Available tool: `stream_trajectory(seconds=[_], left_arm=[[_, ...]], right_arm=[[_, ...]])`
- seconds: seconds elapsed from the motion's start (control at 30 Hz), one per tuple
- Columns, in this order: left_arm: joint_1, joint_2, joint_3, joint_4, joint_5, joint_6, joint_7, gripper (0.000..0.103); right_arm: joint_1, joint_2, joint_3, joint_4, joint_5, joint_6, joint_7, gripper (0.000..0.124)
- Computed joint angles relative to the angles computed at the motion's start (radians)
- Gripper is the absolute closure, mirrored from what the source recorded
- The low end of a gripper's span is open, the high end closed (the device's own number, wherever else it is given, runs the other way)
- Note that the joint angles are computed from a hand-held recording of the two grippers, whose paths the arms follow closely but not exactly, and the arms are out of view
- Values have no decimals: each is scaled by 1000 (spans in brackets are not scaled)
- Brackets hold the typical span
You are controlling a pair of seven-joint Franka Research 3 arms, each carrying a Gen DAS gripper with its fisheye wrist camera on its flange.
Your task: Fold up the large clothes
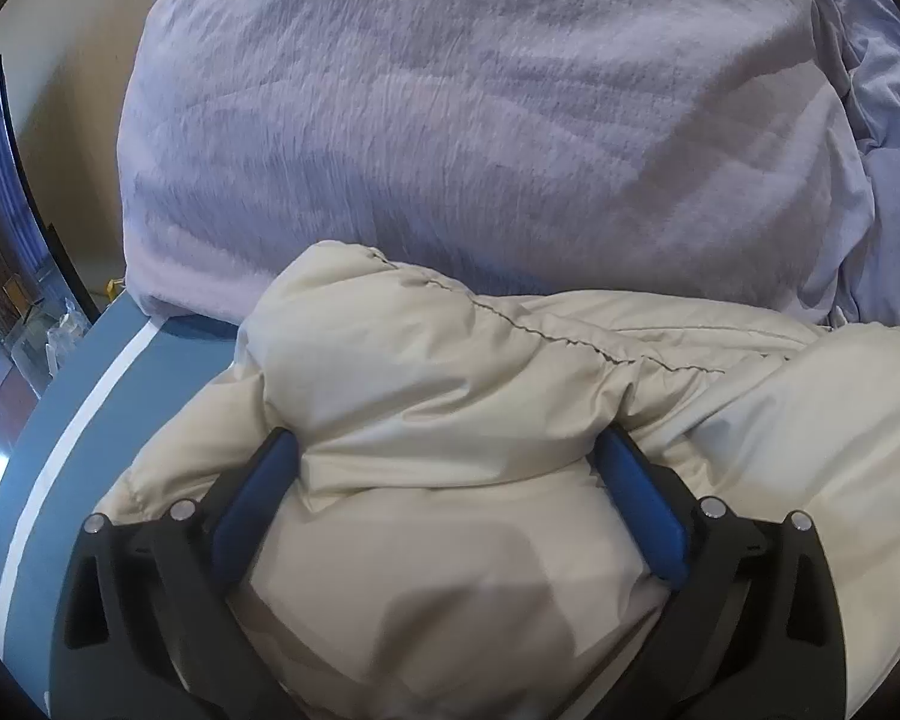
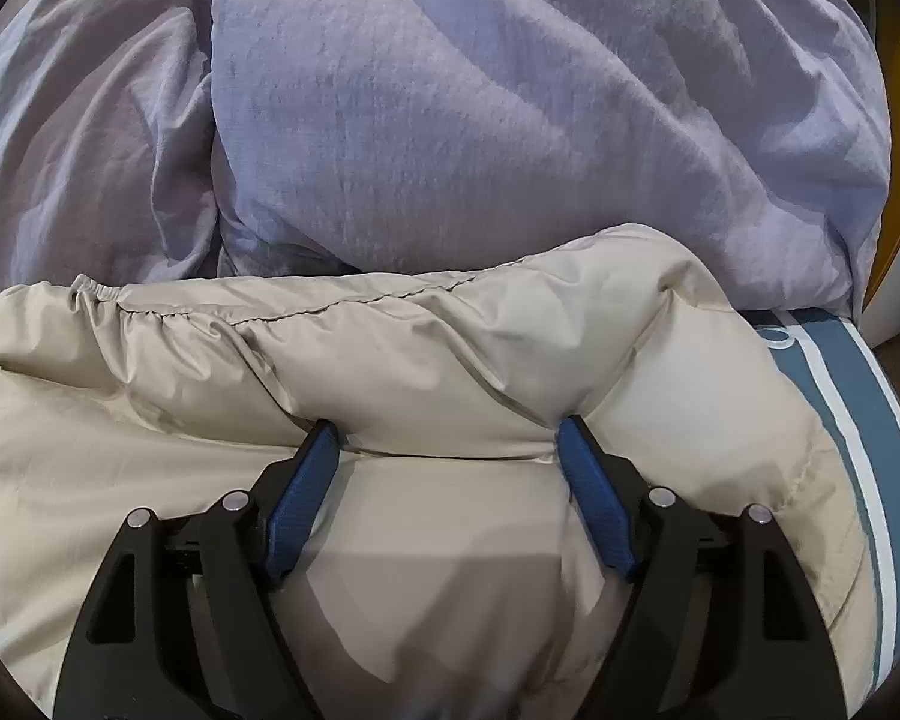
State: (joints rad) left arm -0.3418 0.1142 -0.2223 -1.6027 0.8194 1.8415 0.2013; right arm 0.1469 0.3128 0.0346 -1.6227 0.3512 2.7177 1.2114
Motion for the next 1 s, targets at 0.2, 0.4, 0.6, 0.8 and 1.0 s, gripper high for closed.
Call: stream_trajectory(seconds=[0.2, 0.4, 0.6, 0.8, 1.0], left_arm=[[-4, -62, -13, -38, -47, -2, 21, 8], [1, -241, -68, -155, -46, -39, 9, 8], [15, -376, -121, -247, -125, -144, -14, 8], [23, -505, -96, -409, -303, -38, -67, 8], [41, -535, -100, -495, -378, 87, -116, 8]], right_arm=[[-30, -59, 2, -31, 42, -61, -25, 47], [-75, -196, -27, -131, 143, -133, -61, 46], [-119, -281, -84, -209, 165, -215, -20, 42], [-175, -285, -119, -220, 263, -420, -33, 42], [-200, -272, -122, -232, 396, -511, -68, 45]])
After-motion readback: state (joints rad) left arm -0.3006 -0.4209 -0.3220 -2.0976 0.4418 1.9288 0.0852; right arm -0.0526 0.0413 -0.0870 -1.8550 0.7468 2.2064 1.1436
